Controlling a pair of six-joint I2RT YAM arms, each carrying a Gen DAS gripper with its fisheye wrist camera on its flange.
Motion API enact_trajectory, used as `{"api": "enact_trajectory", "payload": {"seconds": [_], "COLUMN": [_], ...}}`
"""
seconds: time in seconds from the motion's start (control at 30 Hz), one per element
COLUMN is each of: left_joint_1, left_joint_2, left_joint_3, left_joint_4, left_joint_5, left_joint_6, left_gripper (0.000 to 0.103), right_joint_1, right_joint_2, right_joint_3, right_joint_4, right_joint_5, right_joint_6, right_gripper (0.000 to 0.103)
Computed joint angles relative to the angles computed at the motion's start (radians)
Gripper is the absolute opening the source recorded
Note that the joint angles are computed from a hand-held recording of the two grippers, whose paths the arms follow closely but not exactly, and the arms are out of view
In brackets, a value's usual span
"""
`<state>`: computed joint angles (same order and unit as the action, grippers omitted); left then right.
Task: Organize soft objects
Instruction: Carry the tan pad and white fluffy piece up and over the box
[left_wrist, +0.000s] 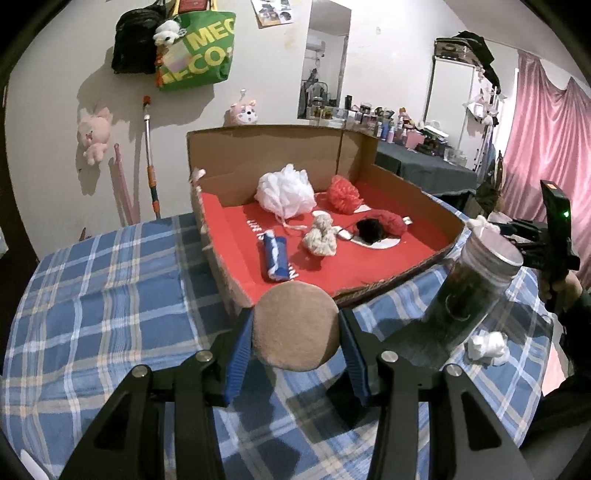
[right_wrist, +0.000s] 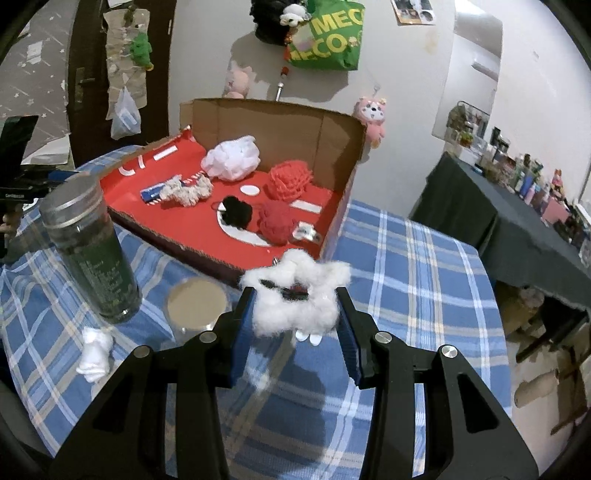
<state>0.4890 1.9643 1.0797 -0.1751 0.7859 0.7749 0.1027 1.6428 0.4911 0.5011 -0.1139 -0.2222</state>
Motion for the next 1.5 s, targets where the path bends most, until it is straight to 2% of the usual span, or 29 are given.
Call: {"api": "enact_trajectory", "payload": {"seconds": [0.13, 0.27, 0.43, 0.6, 0.77, 1.0, 1.23, 1.5], "left_joint_1": [-0.035, -0.090, -0.173, -0.238, -0.279, -0.326, -0.359, -0.369], "left_joint_2": [0.001, 0.009, 0.066, 0.170, 0.229, 0.264, 0.296, 0.358], "left_joint_3": [0.037, 0.088, 0.209, 0.387, 0.488, 0.542, 0.553, 0.614], "left_joint_4": [-0.042, -0.090, -0.196, -0.346, -0.418, -0.437, -0.409, -0.418], "left_joint_5": [-0.007, -0.050, -0.144, -0.235, -0.301, -0.401, -0.492, -0.535], "left_joint_6": [-0.008, -0.026, -0.070, -0.133, -0.151, -0.157, -0.156, -0.157], "left_gripper": [0.048, 0.048, 0.049, 0.049, 0.049, 0.049, 0.049, 0.049], "right_joint_1": [0.008, 0.031, 0.069, 0.114, 0.140, 0.162, 0.157, 0.158], "right_joint_2": [-0.008, 0.010, 0.122, 0.296, 0.429, 0.545, 0.602, 0.634], "right_joint_3": [0.050, 0.153, 0.395, 0.696, 0.899, 1.048, 1.107, 1.143], "right_joint_4": [-0.051, -0.164, -0.434, -0.736, -0.925, -1.054, -1.083, -1.087], "right_joint_5": [-0.021, -0.048, -0.064, -0.004, 0.043, 0.092, 0.097, 0.115], "right_joint_6": [-0.016, -0.027, -0.003, 0.046, 0.080, 0.103, 0.113, 0.107], "right_gripper": [0.040, 0.040, 0.040, 0.040, 0.040, 0.041, 0.041, 0.041]}}
